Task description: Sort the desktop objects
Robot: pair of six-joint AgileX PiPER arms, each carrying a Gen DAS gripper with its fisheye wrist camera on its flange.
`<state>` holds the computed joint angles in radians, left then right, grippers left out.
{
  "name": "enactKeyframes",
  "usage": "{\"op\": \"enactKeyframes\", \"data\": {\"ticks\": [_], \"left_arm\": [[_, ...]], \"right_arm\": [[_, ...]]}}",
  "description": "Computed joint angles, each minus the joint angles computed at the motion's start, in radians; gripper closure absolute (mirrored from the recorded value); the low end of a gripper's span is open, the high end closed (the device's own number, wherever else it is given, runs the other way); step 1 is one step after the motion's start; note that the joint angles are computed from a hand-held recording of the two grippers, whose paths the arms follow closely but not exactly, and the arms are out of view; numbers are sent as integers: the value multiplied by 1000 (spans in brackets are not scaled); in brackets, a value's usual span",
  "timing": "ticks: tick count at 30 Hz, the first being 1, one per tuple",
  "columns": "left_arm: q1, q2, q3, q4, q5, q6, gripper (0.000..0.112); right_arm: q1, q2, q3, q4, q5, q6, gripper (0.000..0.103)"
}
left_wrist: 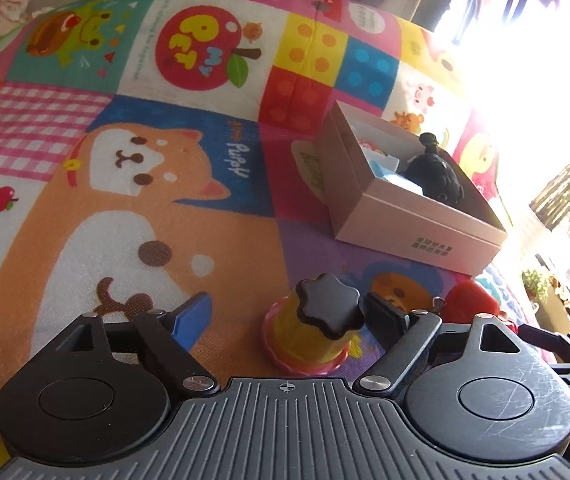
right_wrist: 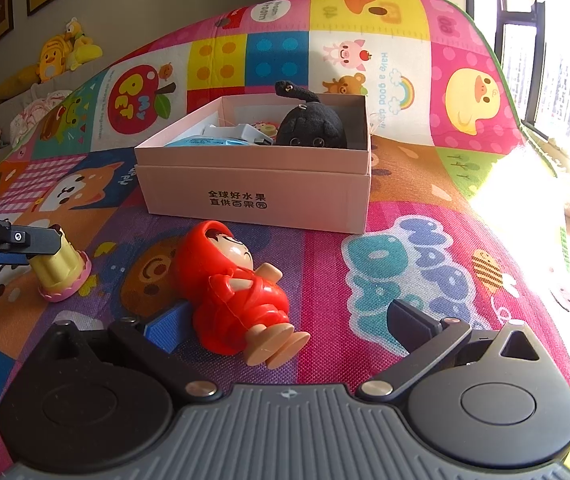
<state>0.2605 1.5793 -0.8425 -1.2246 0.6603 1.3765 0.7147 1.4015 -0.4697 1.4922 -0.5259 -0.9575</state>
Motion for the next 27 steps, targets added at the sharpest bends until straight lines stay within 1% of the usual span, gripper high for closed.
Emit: {"op": "enactKeyframes", "data": {"ticks": [1, 5, 7, 9, 12, 13, 14, 16, 17, 18, 21, 24, 27], "left_arm": [[-8, -16, 18, -12, -16, 43, 18], [-34, -72, 93, -77, -40, 240, 16], [-51, -96, 129, -117, -58, 332, 15], [-62, -107, 147, -131, -64, 380, 15], [-66, -103, 153, -128, -61, 395, 13], [-68, -100, 153, -128, -65, 393, 13], [-70, -96, 153, -129, -73, 390, 13], [-75, -88, 151, -130, -98, 378, 12], [-78, -83, 148, -129, -112, 368, 12], [-78, -78, 146, -127, -123, 357, 12], [-74, -64, 138, -113, -138, 326, 11], [-72, -59, 140, -113, -142, 331, 11], [-71, -61, 143, -113, -132, 344, 11]], "right_arm": [[6, 5, -4, -15, -1, -8, 0], [79, 62, -49, -31, -95, -117, 0], [92, 78, -75, -10, -93, -196, 1], [84, 71, -85, 8, -51, -241, 6], [63, 45, -74, 17, 18, -234, 8], [48, 30, -66, 6, 55, -220, 9], [27, 7, -54, -16, 108, -202, 9], [-40, -47, -26, -118, 253, -131, 9], [-53, -67, -18, -162, 289, -92, 9], [-47, -78, -13, -170, 287, -81, 9], [9, -59, -30, -70, 190, -162, 9], [-4, -14, -67, -20, 173, -194, 9], [-23, 32, -100, -7, 167, -181, 10]]}}
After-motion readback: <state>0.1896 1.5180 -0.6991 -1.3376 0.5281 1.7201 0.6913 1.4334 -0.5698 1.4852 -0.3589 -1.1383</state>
